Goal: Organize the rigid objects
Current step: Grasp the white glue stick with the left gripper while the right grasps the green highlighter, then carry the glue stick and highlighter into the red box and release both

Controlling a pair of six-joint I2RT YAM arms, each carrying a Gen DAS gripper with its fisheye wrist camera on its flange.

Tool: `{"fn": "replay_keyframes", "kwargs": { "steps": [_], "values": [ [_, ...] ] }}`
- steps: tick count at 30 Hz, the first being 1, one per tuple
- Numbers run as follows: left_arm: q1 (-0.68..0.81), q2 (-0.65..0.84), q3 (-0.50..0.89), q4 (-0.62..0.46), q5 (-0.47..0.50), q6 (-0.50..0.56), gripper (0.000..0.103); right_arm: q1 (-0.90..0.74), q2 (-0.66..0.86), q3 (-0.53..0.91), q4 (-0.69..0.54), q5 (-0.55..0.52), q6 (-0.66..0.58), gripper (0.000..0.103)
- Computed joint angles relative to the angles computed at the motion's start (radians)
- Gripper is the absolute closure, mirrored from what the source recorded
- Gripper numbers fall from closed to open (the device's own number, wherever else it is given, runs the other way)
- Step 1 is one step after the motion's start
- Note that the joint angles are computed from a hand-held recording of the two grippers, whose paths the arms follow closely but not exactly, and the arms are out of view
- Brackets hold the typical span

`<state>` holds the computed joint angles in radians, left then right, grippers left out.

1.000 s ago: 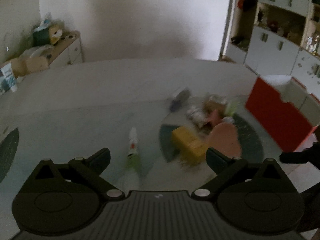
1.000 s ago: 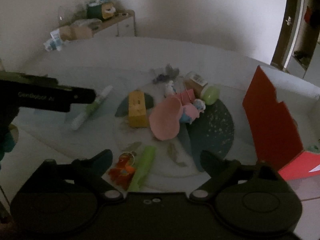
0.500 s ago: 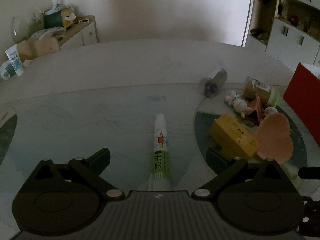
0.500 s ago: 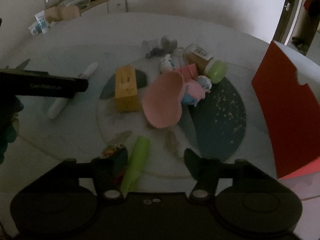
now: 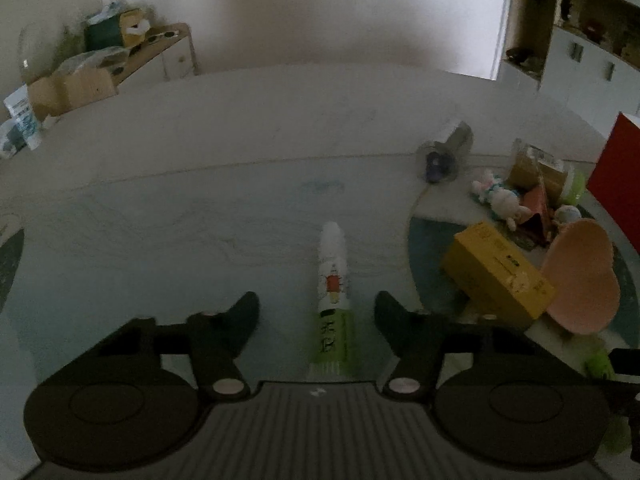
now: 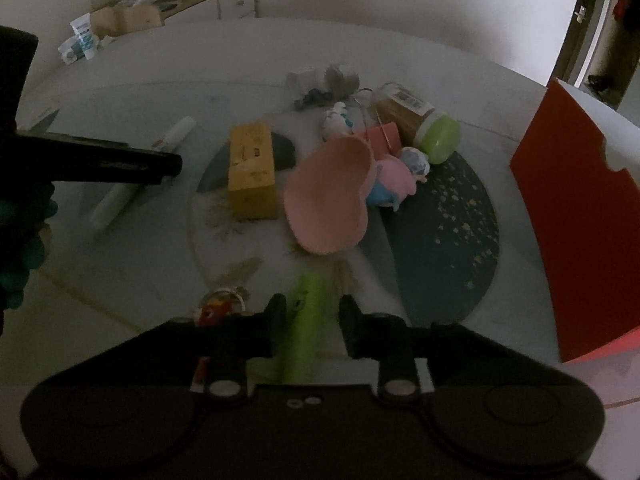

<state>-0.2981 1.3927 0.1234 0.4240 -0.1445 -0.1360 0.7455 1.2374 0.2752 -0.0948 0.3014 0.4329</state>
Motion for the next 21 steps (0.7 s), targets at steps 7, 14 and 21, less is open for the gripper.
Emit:
{"fn": "replay_keyframes", "kwargs": {
  "steps": [7, 14, 21],
  "values": [
    [-0.027, -0.001, 0.01, -0.003, 0.016, 0.019, 0.078, 0.003, -0.001, 0.001, 0.0, -0.002, -0.01, 0.087],
    [-0.061, -0.013, 0.025, -0.044, -0.017, 0.013, 0.086, 0.0, -0.043, -0.013, -0.022, 0.007, -0.009, 0.088],
    [-0.106, -0.149, 0.032, -0.194, -0.046, -0.031, 0.086, -0.023, -0.266, -0.034, -0.182, -0.013, -0.005, 0.088]
  ]
}}
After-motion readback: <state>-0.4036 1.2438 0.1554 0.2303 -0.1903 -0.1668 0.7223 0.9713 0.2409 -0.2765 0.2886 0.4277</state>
